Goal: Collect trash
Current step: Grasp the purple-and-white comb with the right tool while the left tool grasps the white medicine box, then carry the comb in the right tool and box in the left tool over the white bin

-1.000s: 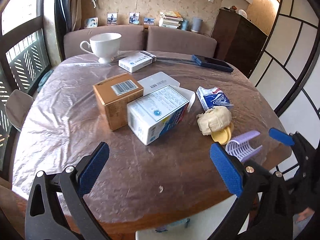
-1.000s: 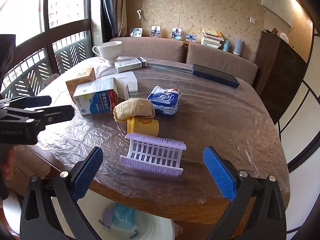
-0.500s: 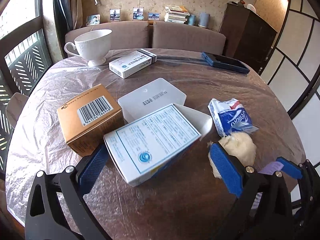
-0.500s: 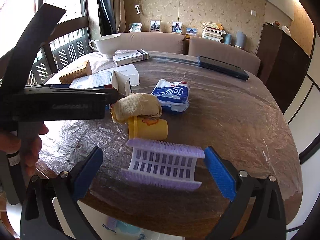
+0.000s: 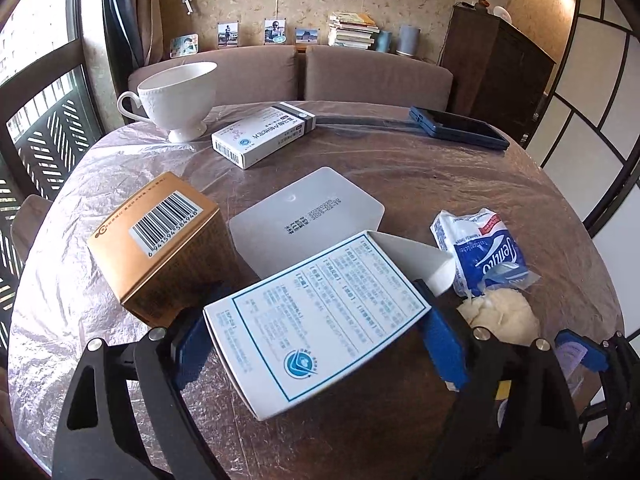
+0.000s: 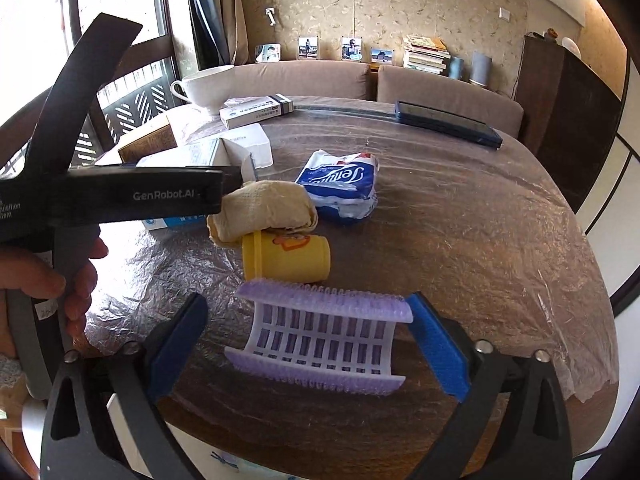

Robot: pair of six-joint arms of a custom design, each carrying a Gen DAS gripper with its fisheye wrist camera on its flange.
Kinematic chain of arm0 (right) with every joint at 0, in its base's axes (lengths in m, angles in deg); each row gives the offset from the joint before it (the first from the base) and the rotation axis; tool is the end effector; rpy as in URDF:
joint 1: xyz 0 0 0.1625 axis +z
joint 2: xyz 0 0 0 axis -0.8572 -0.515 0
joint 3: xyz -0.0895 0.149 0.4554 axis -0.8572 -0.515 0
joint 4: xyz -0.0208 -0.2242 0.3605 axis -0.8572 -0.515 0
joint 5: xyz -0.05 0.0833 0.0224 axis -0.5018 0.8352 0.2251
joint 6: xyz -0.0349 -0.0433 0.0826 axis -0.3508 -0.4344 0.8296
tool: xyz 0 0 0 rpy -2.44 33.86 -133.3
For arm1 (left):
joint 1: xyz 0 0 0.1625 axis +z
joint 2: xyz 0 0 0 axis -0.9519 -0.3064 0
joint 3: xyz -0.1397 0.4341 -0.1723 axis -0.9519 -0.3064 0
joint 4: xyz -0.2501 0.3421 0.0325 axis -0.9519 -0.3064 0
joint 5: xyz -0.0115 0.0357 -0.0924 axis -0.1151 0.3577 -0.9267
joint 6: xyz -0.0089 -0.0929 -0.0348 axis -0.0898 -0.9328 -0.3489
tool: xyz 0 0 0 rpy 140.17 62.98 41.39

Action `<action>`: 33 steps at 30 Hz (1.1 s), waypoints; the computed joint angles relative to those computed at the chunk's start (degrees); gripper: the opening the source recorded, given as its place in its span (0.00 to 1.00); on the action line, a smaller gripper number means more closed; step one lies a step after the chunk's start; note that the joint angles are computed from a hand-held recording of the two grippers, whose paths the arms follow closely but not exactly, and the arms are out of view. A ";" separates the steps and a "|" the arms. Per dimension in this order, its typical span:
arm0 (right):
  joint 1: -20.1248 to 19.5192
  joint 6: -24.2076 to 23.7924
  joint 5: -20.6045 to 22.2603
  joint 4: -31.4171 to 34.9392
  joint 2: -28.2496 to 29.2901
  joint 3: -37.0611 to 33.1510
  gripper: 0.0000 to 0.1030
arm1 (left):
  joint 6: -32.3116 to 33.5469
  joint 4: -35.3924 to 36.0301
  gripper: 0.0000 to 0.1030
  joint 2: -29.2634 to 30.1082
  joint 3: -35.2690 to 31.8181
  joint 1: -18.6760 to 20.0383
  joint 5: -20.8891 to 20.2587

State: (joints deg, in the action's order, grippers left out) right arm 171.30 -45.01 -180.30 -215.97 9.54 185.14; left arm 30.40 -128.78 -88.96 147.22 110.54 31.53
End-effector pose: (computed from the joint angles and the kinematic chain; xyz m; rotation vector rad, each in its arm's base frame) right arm 0.2495 -0.3960 0.1744 0.7906 -2.3576 0.7482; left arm -0.2770 -0.4913 0.2354 0.3548 2.3234 -0.8333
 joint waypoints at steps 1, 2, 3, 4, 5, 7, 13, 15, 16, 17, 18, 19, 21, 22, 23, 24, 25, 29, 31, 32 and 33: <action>-0.27 0.47 0.35 0.91 -0.33 -0.10 0.84 | 0.19 -0.13 0.88 -0.01 0.02 -0.01 -0.06; -0.58 0.80 0.74 1.67 -0.64 -0.18 0.81 | 0.28 -0.16 0.88 0.00 0.03 -0.04 -0.05; -0.88 1.18 1.13 2.30 -0.91 -0.19 0.77 | 0.28 -0.16 0.88 -0.05 0.10 -0.10 0.01; -1.13 1.40 1.43 2.47 -1.12 -0.13 0.75 | 0.18 -0.16 0.88 -0.13 0.23 -0.19 0.11; -1.18 1.33 1.55 2.46 -1.21 -0.16 0.74 | 0.08 -0.21 0.87 -0.17 0.32 -0.28 0.25; -1.41 1.73 2.10 3.43 -1.80 -0.16 0.73 | -0.28 -0.14 0.87 -0.39 0.56 -0.53 0.64; -1.80 2.33 2.82 3.73 -2.97 0.15 0.73 | -1.10 0.22 0.87 -1.33 1.04 -1.44 1.71; -1.74 2.15 2.91 3.89 -3.43 0.19 0.73 | -1.62 0.52 0.87 -1.85 1.23 -1.66 1.81; -1.66 1.97 2.87 3.95 -3.60 0.20 0.73 | -1.91 0.67 0.87 -2.01 1.24 -1.73 1.75; -1.63 1.77 2.78 4.02 -3.71 0.14 0.73 | -2.19 0.82 0.87 -2.25 1.33 -1.87 1.75; -1.55 1.62 2.68 4.05 -3.84 0.14 0.72 | -2.30 0.90 0.87 -2.35 1.38 -1.98 1.75; -1.50 1.57 2.63 4.14 -3.98 0.15 0.73 | -2.42 1.09 0.87 -2.43 1.41 -2.10 1.78; -1.48 1.78 2.51 4.64 -4.30 0.11 0.73 | -2.83 1.62 0.87 -2.66 1.54 -2.38 1.89; -1.44 2.04 2.34 4.93 -4.42 0.06 0.73 | -3.12 1.98 0.87 -2.71 1.54 -2.47 1.88; -1.44 2.23 2.21 5.13 -4.53 0.03 0.73 | -3.54 2.52 0.87 -2.83 1.54 -2.58 1.84; -1.44 2.51 2.08 5.37 -4.71 0.04 0.73 | -3.99 3.04 0.87 -2.97 1.59 -2.71 1.87; -1.44 2.71 2.03 5.56 -4.82 0.03 0.73 | -4.61 3.73 0.87 -3.18 1.68 -2.90 2.04; -1.29 3.79 1.68 6.81 -5.41 -0.02 0.73 | -6.33 5.14 0.87 -3.74 1.86 -3.48 2.02; -1.21 4.00 1.47 7.43 -5.73 -0.06 0.73 | -7.19 5.87 0.87 -4.14 2.04 -3.80 1.84; -1.17 4.17 1.54 7.78 -5.93 -0.07 0.73 | -7.48 6.19 0.87 -4.28 2.09 -3.96 1.81; -1.11 4.27 1.52 7.91 -6.06 -0.02 0.73 | -7.93 6.75 0.87 -4.50 2.18 -4.17 1.75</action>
